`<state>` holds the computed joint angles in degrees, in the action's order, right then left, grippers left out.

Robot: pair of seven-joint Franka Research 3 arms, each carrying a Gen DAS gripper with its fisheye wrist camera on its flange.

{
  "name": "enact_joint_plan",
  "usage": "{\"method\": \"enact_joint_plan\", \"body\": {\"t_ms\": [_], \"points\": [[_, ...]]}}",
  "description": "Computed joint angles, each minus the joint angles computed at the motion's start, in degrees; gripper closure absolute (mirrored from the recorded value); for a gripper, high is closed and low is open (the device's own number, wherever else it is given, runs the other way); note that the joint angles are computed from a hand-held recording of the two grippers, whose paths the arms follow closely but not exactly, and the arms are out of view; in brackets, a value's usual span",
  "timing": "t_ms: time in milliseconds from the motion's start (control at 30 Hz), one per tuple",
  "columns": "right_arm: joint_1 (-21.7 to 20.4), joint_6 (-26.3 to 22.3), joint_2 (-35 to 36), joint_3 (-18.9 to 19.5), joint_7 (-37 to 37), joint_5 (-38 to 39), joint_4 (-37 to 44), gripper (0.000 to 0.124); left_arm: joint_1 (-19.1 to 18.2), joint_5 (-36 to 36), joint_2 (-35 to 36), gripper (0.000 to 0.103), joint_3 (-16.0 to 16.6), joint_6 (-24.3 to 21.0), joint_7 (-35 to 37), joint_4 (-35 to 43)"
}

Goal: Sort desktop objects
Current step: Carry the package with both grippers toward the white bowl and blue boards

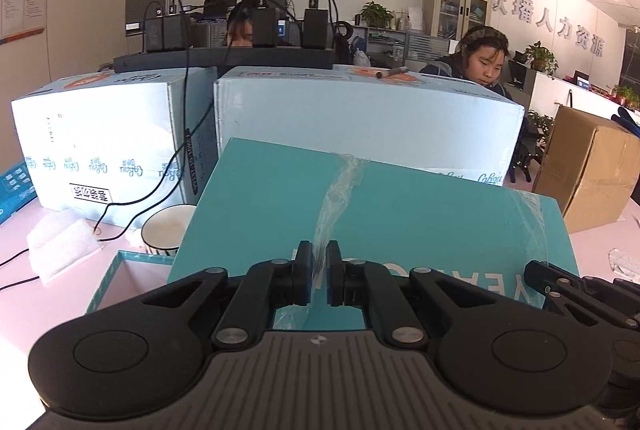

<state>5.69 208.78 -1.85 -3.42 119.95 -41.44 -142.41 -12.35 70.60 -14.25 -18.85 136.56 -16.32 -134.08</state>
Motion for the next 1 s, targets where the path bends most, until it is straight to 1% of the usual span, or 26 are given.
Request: {"method": "enact_joint_plan", "body": {"t_ms": [133, 200, 300, 500, 767, 900, 1000], "points": [[0.7, 0.4, 0.9, 0.6, 6.3, -7.6, 1.4, 0.118, 0.1, -4.4, -4.1, 0.098, 0.6, -2.0, 1.3, -4.6], [0.7, 0.5, 1.6, 1.0, 11.5, -12.9, 2.9, 0.118, 0.5, -6.2, -5.6, 0.098, 0.7, -2.4, 1.7, -6.3], [0.8, 0.3, 2.1, 2.1, 16.5, -17.7, 3.6, 0.118, 1.5, -8.3, -7.3, 0.098, 0.9, -2.8, 2.7, -8.2], [0.9, -1.7, 4.1, 4.0, 25.5, -26.7, 7.0, 0.118, 3.7, -10.3, -8.2, 0.098, 1.6, -1.9, 4.4, -10.0], [1.0, -3.6, 5.7, 5.8, 28.7, -30.1, 9.7, 0.118, 5.9, -12.0, -7.9, 0.098, 2.2, 0.1, 5.7, -10.9], [0.9, -4.8, 6.8, 6.6, 31.8, -33.2, 11.5, 0.118, 6.6, -12.6, -7.5, 0.098, 2.6, 1.1, 6.7, -11.1], [0.6, -5.2, 7.6, 6.9, 36.0, -37.2, 13.3, 0.118, 7.0, -13.1, -7.2, 0.098, 2.7, 1.8, 7.3, -11.2]]}}
